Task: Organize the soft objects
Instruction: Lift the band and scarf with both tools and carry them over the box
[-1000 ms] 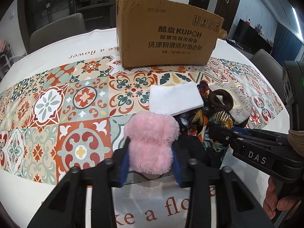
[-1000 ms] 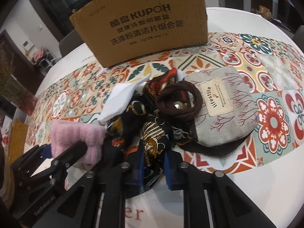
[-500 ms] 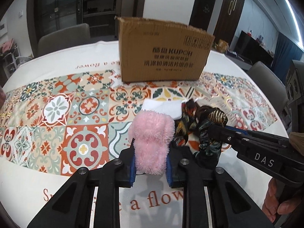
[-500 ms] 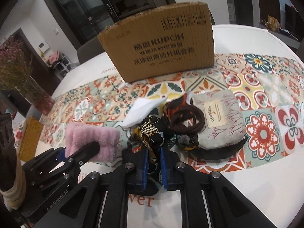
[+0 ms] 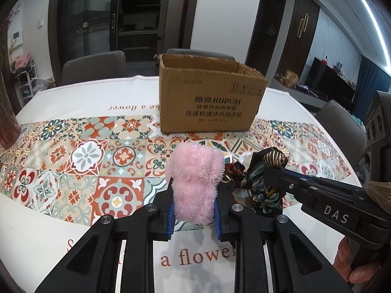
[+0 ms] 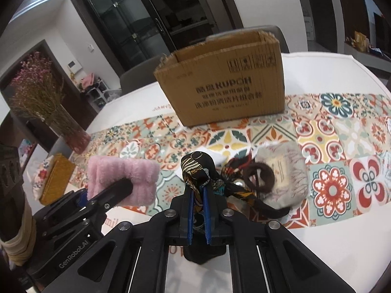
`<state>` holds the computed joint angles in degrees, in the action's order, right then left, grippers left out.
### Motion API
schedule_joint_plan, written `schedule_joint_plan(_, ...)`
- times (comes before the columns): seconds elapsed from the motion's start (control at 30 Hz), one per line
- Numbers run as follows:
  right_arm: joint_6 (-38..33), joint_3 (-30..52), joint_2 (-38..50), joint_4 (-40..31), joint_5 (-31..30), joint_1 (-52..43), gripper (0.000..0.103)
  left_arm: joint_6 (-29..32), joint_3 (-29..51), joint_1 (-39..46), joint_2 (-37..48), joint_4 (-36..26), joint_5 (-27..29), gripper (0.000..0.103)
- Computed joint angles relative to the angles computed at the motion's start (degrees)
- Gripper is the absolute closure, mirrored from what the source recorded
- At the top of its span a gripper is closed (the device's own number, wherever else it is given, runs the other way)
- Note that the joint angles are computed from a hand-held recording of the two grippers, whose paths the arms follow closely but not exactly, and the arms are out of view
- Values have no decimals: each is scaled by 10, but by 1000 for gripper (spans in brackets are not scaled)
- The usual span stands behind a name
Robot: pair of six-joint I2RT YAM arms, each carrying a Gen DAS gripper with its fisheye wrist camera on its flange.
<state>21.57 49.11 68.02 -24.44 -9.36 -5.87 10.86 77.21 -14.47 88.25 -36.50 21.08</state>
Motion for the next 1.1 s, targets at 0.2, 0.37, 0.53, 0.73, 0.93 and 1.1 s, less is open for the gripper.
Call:
schedule_joint_plan(0.2,-9,19,-33,-25,-8,-5,95,-18,11,-2,-23,-11,1,78)
schedule_joint_plan(0.37,-16,42,-55,-45,-13,-10,95,-33,24,-4,-42,-19,-1,78)
schedule_joint_plan(0.53,-24,61,-76,-56,-8,-10,95,-43,37,-3,-57,-22,-1,78)
schedule_joint_plan(0.73,-33,91,-85,-64,-2,-11,95,-52,59,-5,-63,-23,-2,78)
schedule_joint_plan(0.93,-41,121,-83,-60,11,-11,95,-61,93,-9,-56,-22,-1,78)
schedule_joint_plan(1.1,-45,146,-71,-50,18,-15,95,-66,133,-14,-37,-21,-1,78)
